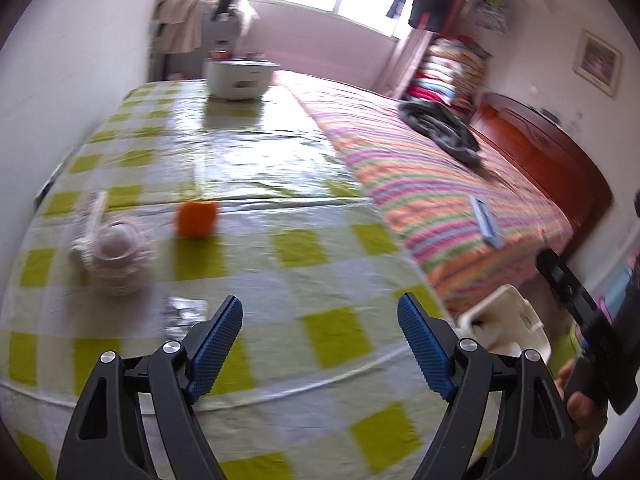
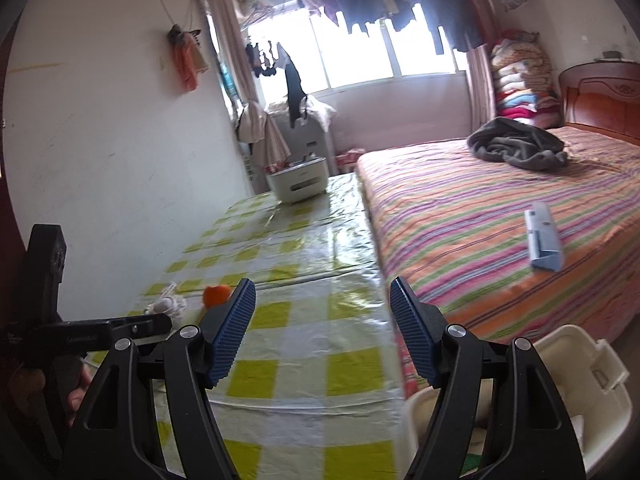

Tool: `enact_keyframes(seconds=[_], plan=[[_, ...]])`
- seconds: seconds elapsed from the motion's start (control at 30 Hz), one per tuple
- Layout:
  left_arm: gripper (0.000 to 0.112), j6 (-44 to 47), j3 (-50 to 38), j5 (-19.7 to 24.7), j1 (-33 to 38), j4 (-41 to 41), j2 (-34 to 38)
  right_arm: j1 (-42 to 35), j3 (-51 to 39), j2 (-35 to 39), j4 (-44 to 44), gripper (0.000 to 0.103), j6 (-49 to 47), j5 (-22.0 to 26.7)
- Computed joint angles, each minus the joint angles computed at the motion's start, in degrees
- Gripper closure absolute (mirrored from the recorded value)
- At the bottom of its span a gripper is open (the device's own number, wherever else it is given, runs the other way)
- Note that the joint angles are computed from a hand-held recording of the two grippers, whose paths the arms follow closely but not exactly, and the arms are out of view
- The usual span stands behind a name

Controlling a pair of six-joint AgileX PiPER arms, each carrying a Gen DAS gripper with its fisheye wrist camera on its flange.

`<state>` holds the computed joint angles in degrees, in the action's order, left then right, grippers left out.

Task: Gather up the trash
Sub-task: 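Move both tools back over the table toward the silver blister pack, then grasp the silver blister pack with the right tool while the left tool grasps the white spray can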

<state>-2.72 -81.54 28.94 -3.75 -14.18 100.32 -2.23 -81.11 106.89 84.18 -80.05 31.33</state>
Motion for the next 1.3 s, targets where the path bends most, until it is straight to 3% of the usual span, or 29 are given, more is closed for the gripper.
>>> enact_keyframes(seconds=[0.2,0.53,0.93,1.2,1.3], plan=[[0.034,1.00,2.47,-0.02,5.75,-0.16,-1.10,5.77,-2.88,2.49,-5.18,0.034,5.71,1.32],[0.035,4.50,3.21,2.94,15.87,-4.05,-0.10,19.34,-11.77,8.03,-24.61,0.034,24.73,4.86],[0.034,4.20,1.82,5.10,19.88,-3.06,1.67,26.96,-30.40,20.27,-47.44,0.038,48.78,11.87],[0.034,5.20,-0.50,7.35,21.64,-3.75,3.64,29.63,-41.48,26.82,-57.06,0.042,57.45,16.93],[0.034,4.71,-1.89,8.05,21.79,-3.34,4.61,30.87,-45.04,28.79,-60.35,0.047,59.55,18.15]])
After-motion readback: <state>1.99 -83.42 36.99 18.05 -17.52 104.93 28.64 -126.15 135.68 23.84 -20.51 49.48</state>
